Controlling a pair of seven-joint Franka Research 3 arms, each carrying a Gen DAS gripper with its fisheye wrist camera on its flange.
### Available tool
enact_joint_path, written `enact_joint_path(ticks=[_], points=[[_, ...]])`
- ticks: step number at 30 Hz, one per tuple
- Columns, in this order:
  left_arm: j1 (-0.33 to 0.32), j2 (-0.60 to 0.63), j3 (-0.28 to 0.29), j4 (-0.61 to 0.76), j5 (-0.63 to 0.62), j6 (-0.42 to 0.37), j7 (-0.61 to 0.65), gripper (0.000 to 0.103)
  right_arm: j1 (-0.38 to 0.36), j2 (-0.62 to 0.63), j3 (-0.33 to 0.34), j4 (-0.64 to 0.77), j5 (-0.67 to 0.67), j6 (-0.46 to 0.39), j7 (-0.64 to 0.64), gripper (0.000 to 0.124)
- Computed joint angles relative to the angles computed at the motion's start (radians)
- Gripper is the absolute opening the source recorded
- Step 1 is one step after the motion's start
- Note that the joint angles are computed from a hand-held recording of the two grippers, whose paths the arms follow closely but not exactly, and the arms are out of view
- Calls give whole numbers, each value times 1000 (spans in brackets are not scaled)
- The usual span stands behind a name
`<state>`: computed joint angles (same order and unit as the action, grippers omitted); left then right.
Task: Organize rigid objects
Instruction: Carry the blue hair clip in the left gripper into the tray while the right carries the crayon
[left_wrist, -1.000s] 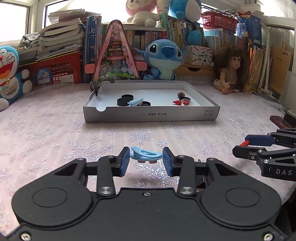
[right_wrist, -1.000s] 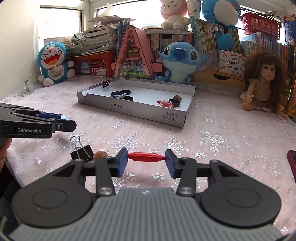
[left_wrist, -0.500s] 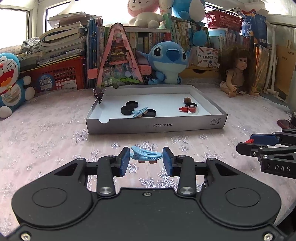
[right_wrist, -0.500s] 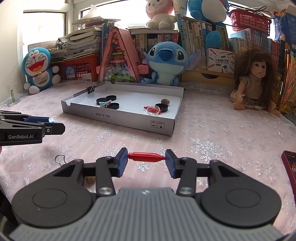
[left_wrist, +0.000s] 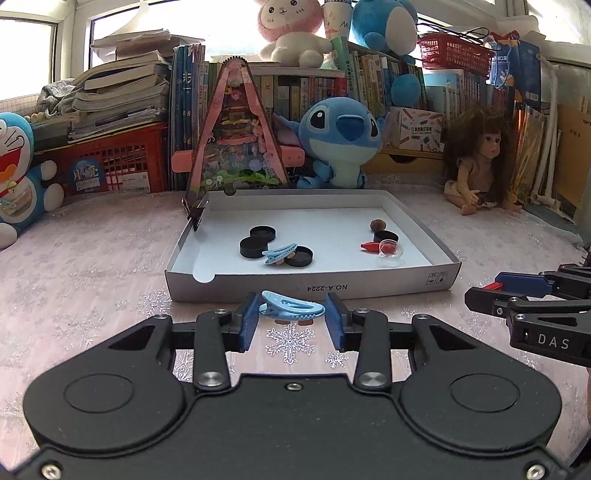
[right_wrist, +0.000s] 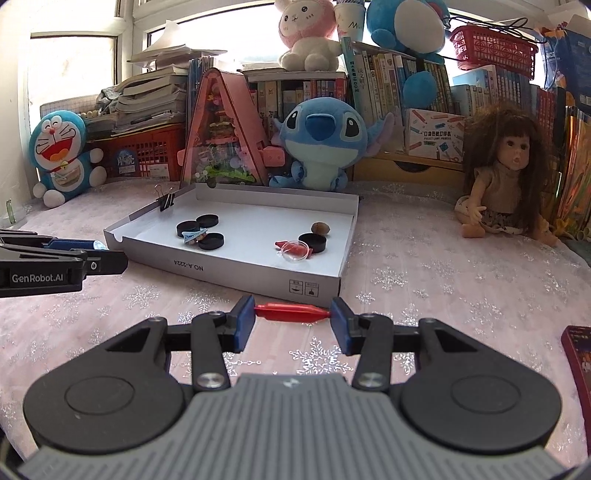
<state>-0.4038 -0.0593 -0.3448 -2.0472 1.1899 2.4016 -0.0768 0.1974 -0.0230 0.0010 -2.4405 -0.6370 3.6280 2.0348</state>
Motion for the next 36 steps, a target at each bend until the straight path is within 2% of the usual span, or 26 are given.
enact_joint_path(ticks=[15, 36], points=[[4, 27, 14, 31, 8, 6, 1, 36, -5, 25, 22, 41, 43, -19, -20, 50], [-9, 119, 58, 152, 27, 6, 43, 36, -30, 91, 80, 150, 118, -54, -67, 50]])
